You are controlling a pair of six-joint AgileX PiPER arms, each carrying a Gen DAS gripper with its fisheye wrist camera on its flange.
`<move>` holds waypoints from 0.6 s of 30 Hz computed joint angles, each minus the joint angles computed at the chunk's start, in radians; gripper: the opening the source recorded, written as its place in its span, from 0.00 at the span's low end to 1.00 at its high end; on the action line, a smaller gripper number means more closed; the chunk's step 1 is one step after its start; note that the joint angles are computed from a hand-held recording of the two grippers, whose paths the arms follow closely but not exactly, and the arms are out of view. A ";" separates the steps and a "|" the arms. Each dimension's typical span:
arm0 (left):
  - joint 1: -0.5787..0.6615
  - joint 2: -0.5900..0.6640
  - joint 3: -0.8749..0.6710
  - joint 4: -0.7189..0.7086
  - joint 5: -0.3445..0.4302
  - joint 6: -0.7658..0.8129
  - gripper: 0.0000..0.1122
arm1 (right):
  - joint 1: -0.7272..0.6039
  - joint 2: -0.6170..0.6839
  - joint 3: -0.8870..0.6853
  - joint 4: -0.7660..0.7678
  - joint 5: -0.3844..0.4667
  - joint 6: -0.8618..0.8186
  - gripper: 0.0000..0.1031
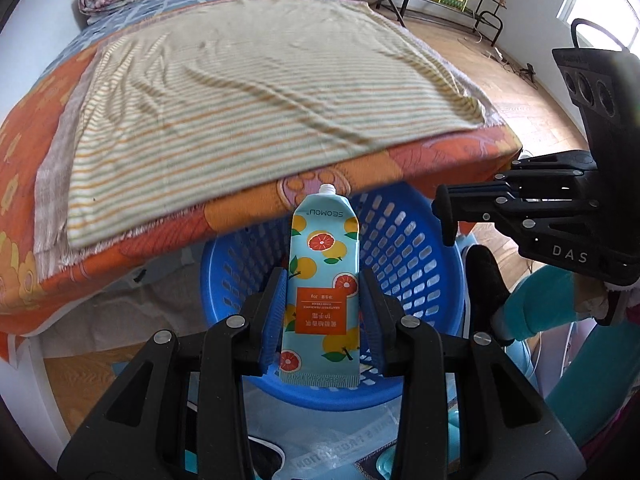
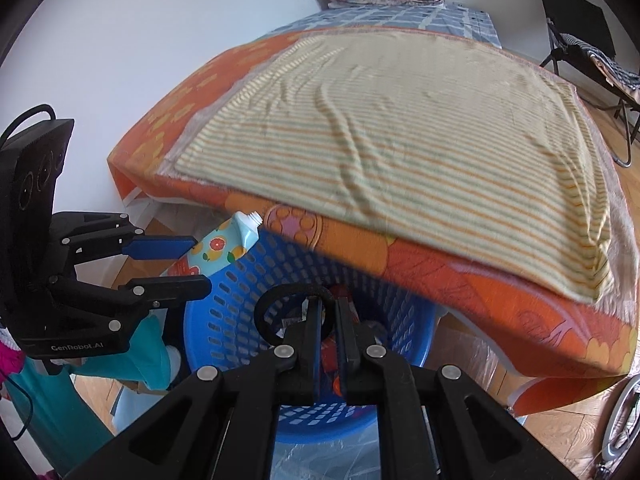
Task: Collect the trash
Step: 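Carry the tube and hair tie over the blue basket and release both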
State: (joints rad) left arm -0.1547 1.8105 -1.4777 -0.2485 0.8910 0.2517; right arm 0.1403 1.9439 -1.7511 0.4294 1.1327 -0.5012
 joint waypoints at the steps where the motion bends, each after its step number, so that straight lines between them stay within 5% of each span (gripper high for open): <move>1: -0.001 0.001 0.004 0.001 0.000 -0.001 0.32 | 0.002 0.000 0.004 0.000 0.000 -0.001 0.06; 7: -0.003 0.018 0.011 0.008 0.006 0.000 0.32 | 0.011 0.003 0.026 -0.005 0.004 -0.010 0.06; 18: -0.009 0.032 -0.002 0.021 0.017 -0.002 0.32 | 0.013 0.008 0.034 -0.012 0.002 -0.009 0.22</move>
State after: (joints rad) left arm -0.1634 1.8421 -1.4798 -0.2275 0.9082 0.2498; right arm 0.1536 1.9516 -1.7167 0.4179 1.1349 -0.5105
